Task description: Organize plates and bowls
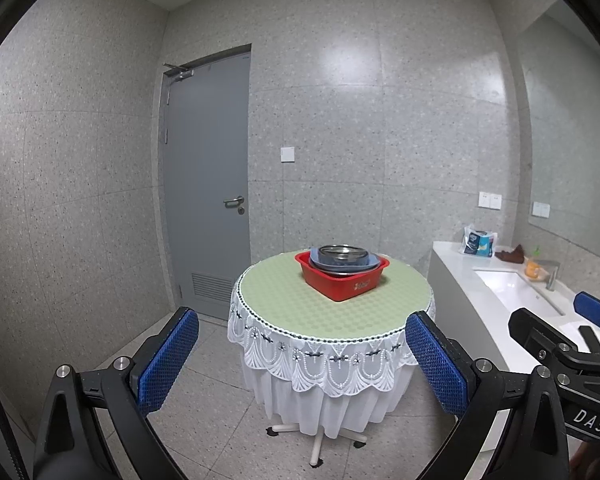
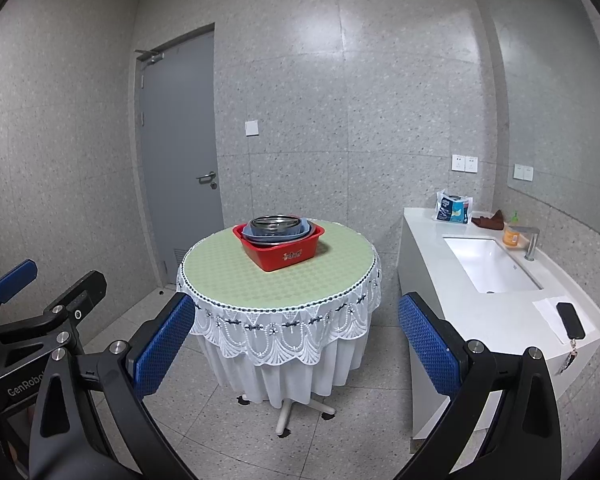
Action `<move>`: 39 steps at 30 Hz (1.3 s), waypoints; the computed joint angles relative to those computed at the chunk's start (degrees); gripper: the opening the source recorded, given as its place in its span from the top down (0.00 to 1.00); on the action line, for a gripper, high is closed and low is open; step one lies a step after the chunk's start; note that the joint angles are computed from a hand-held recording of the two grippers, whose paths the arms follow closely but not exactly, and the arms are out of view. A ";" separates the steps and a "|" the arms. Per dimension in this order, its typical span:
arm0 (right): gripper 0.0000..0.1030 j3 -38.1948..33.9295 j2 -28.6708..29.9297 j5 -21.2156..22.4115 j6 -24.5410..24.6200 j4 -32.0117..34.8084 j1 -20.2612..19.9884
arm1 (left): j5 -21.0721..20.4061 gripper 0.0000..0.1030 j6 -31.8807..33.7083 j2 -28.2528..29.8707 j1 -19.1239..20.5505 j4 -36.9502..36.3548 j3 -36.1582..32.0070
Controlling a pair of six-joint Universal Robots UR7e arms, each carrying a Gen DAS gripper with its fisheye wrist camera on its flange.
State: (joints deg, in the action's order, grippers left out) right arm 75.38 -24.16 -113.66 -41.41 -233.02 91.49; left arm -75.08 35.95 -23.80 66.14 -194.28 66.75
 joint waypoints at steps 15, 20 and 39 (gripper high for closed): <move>0.00 -0.69 -0.04 0.11 -0.45 0.74 -0.30 | 0.54 0.01 -0.25 1.33 -0.38 -0.66 -0.89; 0.00 -0.72 -0.15 0.21 -0.45 0.97 -0.43 | 0.55 0.01 -0.27 1.66 -0.35 -0.20 -1.52; 0.00 -0.35 -0.62 0.59 -0.09 1.70 -0.72 | 0.50 0.01 -0.22 1.80 -0.45 -0.38 -1.75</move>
